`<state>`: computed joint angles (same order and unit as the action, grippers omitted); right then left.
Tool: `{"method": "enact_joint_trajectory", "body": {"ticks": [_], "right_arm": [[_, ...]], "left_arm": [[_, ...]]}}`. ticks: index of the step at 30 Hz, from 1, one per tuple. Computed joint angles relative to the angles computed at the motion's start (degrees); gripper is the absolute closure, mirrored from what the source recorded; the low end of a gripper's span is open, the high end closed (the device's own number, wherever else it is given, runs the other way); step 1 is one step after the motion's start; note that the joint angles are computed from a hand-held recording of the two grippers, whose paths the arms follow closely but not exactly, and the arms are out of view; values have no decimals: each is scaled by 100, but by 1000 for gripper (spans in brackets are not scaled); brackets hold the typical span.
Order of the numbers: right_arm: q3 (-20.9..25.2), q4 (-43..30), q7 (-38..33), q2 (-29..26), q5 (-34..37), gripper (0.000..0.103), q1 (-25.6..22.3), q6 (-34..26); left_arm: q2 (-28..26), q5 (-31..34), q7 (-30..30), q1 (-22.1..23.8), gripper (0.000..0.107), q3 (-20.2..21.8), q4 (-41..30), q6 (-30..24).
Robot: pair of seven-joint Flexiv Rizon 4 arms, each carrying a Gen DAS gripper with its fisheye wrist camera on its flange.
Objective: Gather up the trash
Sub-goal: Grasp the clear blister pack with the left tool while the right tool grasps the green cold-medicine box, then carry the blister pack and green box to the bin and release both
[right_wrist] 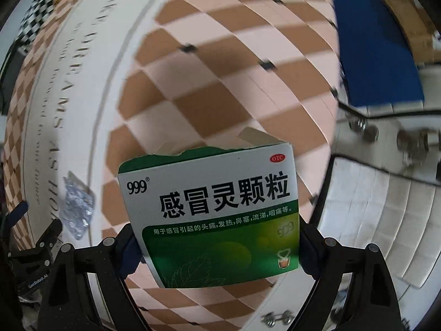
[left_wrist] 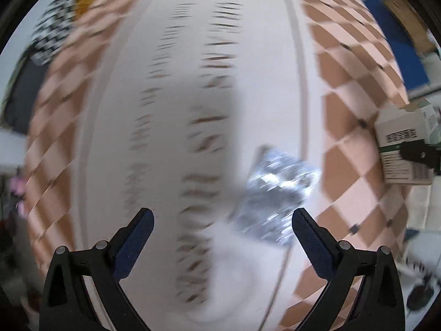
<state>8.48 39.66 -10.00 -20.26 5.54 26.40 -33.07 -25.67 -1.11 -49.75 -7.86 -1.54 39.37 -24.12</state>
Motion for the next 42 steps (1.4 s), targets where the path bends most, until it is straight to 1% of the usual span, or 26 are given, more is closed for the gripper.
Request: {"method": "enact_joint_trajectory", "body": {"ticks": [2, 3, 4, 5, 7, 9, 10, 11, 12, 13, 14, 16, 19, 21, 23, 25, 26, 27, 28, 30, 31, 32, 36, 38, 40, 42], "right_arm": [[27, 390, 26, 209, 52, 11, -84, 237], [31, 415, 18, 209, 39, 11, -81, 261], [31, 369, 12, 174, 32, 11, -71, 232], [34, 324, 22, 146, 26, 11, -49, 195], [31, 318, -30, 124, 8, 11, -52, 186], [32, 349, -57, 116, -5, 11, -49, 189], [31, 343, -60, 88, 4, 11, -48, 185], [33, 399, -65, 105, 9, 11, -58, 210], [32, 441, -75, 123, 8, 11, -72, 231], [33, 451, -69, 132, 4, 11, -70, 237], [33, 451, -68, 136, -4, 11, -65, 234], [32, 421, -78, 127, -4, 12, -64, 215], [21, 292, -101, 61, -2, 12, -58, 129], [15, 239, -131, 29, -1, 12, -59, 75], [-19, -218, -94, -214, 7, 12, 8, -178], [-30, -340, -64, -291, 45, 11, 16, -249], [48, -401, -45, -335, 26, 11, -26, -288], [-61, -649, -50, -460, 69, 11, 47, -399], [-59, -709, -43, -494, 74, 11, 48, -445], [-69, -753, -64, -523, 65, 12, 60, -476], [-77, -788, -90, -544, 34, 12, 83, -497], [-88, -816, -110, -557, -10, 12, 115, -513], [-97, -751, -86, -500, -114, 13, 229, -392], [-141, -1072, -64, -654, -279, 13, 407, -554], [-187, -1100, -12, -632, -446, 13, 552, -559], [-263, -1380, 81, -755, -691, 13, 792, -671]], "left_arm": [[-114, 124, 239, -139, 5, -58, -74, -204], [-156, 202, 343, -205, 5, -60, -93, -292], [-138, 278, 415, -260, 6, -42, -48, -262], [-52, 310, 502, -301, 6, -36, 99, -113], [9, 286, 552, -323, 7, -43, 193, -33], [32, 241, 481, -300, 12, -32, 215, 19], [42, 190, 414, -276, 19, -31, 220, 66], [52, 148, 372, -244, 29, -28, 218, 93], [52, 103, 334, -208, 34, -30, 188, 104], [54, 88, 283, -208, 50, -35, 133, 80], [-5, 78, 240, -190, 59, -39, -7, 17], [-140, 95, 190, -148, 59, -21, -289, -97], [-84, 149, 214, -91, 59, 41, -214, 80], [-98, 160, 180, -52, 58, 60, -237, 32], [-137, 177, 86, -52, 50, 69, -317, -51], [-219, 230, 38, -62, 44, 78, -452, -114], [-261, 233, 35, -50, 43, 79, -515, -135], [-282, 205, 21, -34, 43, 73, -559, -175], [-338, 195, 22, -18, 44, 70, -646, -212], [-242, 159, 80, -1, 51, 69, -502, -99], [-61, 51, 246, 87, 58, 181, -195, 38], [30, 141, 273, 117, 58, 107, -74, 145], [418, 122, 398, 198, 59, 121, 416, 434], [521, 72, 477, 308, 59, 122, 465, 466], [600, 40, 542, 394, 59, 123, 469, 520], [663, -37, 586, 489, 59, 119, 445, 547]]}}
